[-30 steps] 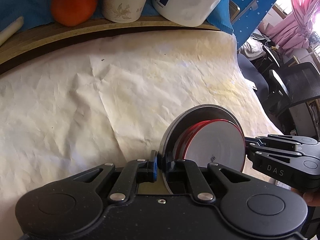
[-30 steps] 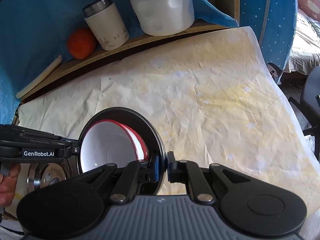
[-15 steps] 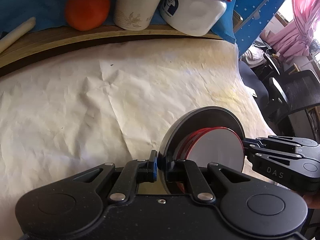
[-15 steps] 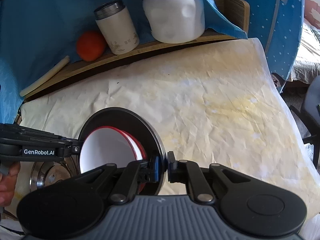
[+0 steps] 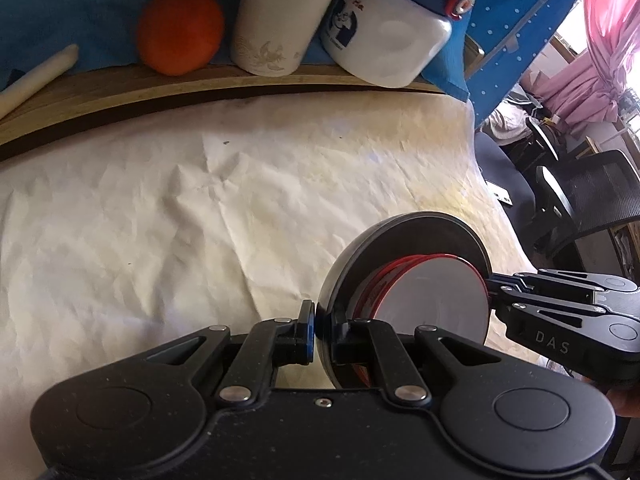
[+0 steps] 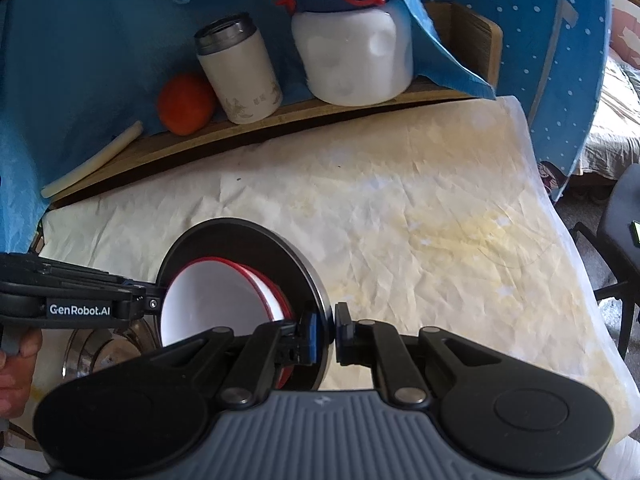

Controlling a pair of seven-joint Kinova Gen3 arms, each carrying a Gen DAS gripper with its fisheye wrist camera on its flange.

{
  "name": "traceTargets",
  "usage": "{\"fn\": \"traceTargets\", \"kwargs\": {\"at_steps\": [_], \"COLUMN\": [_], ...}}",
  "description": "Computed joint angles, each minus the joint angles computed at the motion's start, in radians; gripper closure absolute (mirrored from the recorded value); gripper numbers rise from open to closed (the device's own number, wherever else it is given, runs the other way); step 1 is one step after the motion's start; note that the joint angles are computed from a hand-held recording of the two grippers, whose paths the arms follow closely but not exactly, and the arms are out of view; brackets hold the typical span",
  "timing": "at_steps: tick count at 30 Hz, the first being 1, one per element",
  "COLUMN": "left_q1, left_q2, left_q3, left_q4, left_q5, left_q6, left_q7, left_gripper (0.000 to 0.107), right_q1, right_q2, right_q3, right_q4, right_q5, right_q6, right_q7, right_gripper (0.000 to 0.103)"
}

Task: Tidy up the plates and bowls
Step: 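Lift the steel bowl with nested white bowls and carry it toward the dark plates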

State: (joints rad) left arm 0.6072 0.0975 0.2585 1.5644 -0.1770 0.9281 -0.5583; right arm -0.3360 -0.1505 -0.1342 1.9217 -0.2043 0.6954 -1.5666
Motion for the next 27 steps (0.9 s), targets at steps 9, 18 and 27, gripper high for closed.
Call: {"fn": "traceTargets", "kwargs": {"at_steps": [9,18,27], "left_q1": [-0.014,-0.038,-0.06], "left_q2": [-0.053,-0.098,-0.13], "left_q3": [0.008,0.034,0.055], "left_q4": [0.041,0.079,0.088], "left_q5": [-0.02,-0.042,-0.048], "left_q6": [0.03,0.053,0.093], "left_q7": [0.064,0.142,0.197], "left_gripper": [0.101,0.101,0.101], "right_q1": [-0.031,-0.057,-0.079], "right_q2": [0.025,0.044,0.067], "right_q3": [-0.014,-0.033,-0.04], "right_q4": [-0.022,-0.044,-0.08], "right_q5": [-0.019,-0.021,-0.041], "right_q6": [0.0,0.009,0.028], "right_q7": [0.049,0.06,0.11], "right_gripper": [0.094,0.094,0.094]}}
